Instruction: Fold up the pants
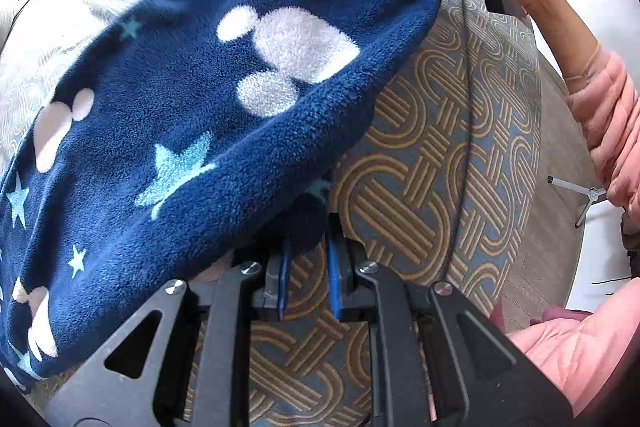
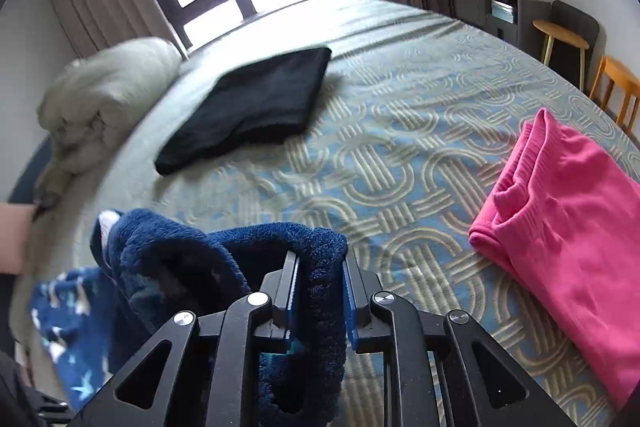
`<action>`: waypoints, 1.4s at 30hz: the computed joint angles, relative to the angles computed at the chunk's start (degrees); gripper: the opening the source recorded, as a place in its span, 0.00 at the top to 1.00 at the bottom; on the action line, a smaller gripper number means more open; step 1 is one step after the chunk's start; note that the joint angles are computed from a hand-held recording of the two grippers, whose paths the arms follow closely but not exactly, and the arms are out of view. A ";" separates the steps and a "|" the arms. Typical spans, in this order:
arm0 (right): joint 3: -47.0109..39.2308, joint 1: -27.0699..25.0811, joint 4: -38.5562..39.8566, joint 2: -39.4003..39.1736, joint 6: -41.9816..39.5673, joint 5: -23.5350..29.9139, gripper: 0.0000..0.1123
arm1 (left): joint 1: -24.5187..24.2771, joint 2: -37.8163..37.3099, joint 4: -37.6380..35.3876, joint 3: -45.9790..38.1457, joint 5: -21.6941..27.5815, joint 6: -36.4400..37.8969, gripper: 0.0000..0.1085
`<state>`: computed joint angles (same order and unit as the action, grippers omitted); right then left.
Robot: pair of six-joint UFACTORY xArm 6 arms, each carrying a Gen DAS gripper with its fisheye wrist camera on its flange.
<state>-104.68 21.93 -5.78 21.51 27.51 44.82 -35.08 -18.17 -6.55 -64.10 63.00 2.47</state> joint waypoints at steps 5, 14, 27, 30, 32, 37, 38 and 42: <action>4.00 -1.49 4.79 -1.76 3.21 -2.93 0.75 | -0.68 -1.01 0.18 0.78 -0.07 -0.72 0.85; 6.95 0.30 12.52 -7.07 -9.47 -6.62 0.33 | 0.03 -0.85 -0.80 1.30 -1.12 0.13 0.85; 13.24 0.47 5.80 -12.54 9.75 -13.03 0.93 | -2.11 -4.47 0.57 4.40 -1.36 2.00 0.85; 10.23 -0.11 -2.03 -10.38 12.59 -7.64 0.92 | -2.36 -4.42 0.19 4.78 -1.59 2.42 0.85; 6.60 -1.15 3.10 -6.02 6.69 -5.35 0.91 | -2.83 -4.43 1.30 4.81 -1.99 1.86 0.85; -0.13 -0.61 -0.16 -0.12 7.39 2.37 0.73 | -2.24 -5.37 1.05 5.11 -1.89 1.05 0.85; 1.07 -0.45 -0.79 -1.23 7.90 1.55 0.67 | -2.08 -5.72 0.91 5.24 -1.65 0.85 0.85; 10.31 -0.10 -8.29 -9.77 15.49 -2.57 0.41 | -1.45 -7.55 0.82 5.79 -0.69 1.12 0.83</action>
<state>-94.37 21.83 -14.07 11.74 43.00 42.25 -36.53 -25.73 -5.73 -58.30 62.31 3.59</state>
